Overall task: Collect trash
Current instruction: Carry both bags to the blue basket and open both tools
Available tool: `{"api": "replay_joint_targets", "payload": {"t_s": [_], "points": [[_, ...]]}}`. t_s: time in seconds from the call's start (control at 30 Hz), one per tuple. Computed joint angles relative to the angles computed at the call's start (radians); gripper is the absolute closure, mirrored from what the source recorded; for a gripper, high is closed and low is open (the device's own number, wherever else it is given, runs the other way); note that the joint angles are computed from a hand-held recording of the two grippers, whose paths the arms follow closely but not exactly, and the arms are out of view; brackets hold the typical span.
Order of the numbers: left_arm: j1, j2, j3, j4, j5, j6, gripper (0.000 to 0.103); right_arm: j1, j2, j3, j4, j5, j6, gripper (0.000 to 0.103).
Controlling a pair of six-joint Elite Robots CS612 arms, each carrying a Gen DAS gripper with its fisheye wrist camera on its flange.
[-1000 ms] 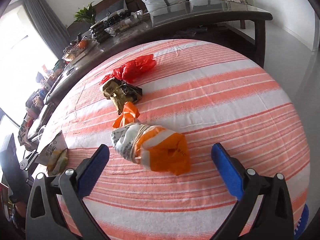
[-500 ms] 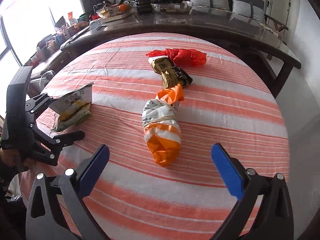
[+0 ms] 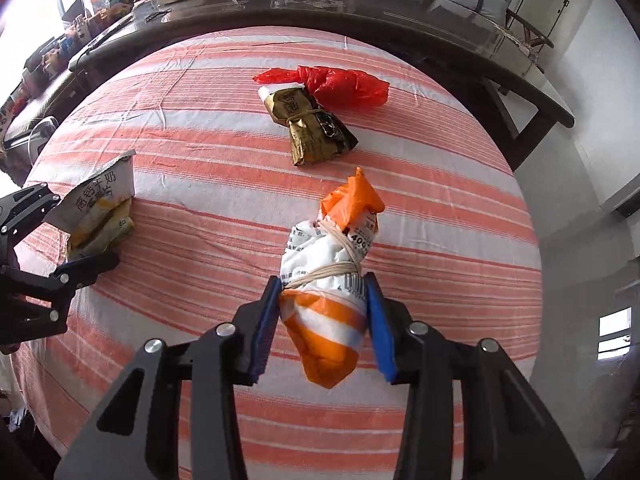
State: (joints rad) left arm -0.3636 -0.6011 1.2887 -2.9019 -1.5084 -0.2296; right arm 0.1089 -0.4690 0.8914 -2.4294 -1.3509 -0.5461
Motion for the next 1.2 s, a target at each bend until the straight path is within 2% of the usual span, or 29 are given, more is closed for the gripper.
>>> {"api": "replay_joint_targets", "payload": {"t_s": [0.07,0.17,0.3,0.4,0.6,0.7,0.87,1.07,1.2], "points": [[-0.001,-0.005,0.008,-0.020,-0.019,-0.015,0.077,-0.016,-0.038,0.067,-0.040,0.045,0.025,0.062],[-0.015,-0.012,0.021,-0.043,-0.013,0.007,0.079,-0.043,-0.079,0.143,-0.086,0.102,0.061,0.062],[-0.034,-0.017,0.021,-0.061,-0.064,0.008,0.079,-0.072,-0.122,0.233,-0.133,0.162,0.088,0.062],[-0.054,-0.011,-0.004,-0.048,-0.097,0.018,0.079,-0.094,-0.148,0.292,-0.182,0.185,0.106,0.062],[-0.101,0.028,-0.105,-0.004,-0.185,0.031,0.079,-0.155,-0.182,0.376,-0.283,0.231,0.212,0.062],[-0.132,0.054,-0.172,0.030,-0.217,0.064,0.079,-0.187,-0.196,0.405,-0.325,0.220,0.248,0.062],[-0.183,0.114,-0.303,0.108,-0.256,0.115,0.079,-0.238,-0.200,0.436,-0.349,0.153,0.298,0.062],[-0.231,0.214,-0.489,0.255,-0.283,0.145,0.079,-0.291,-0.177,0.450,-0.354,0.082,0.375,0.062],[-0.251,0.291,-0.623,0.355,-0.293,0.150,0.079,-0.314,-0.157,0.446,-0.349,0.041,0.406,0.062]]}}
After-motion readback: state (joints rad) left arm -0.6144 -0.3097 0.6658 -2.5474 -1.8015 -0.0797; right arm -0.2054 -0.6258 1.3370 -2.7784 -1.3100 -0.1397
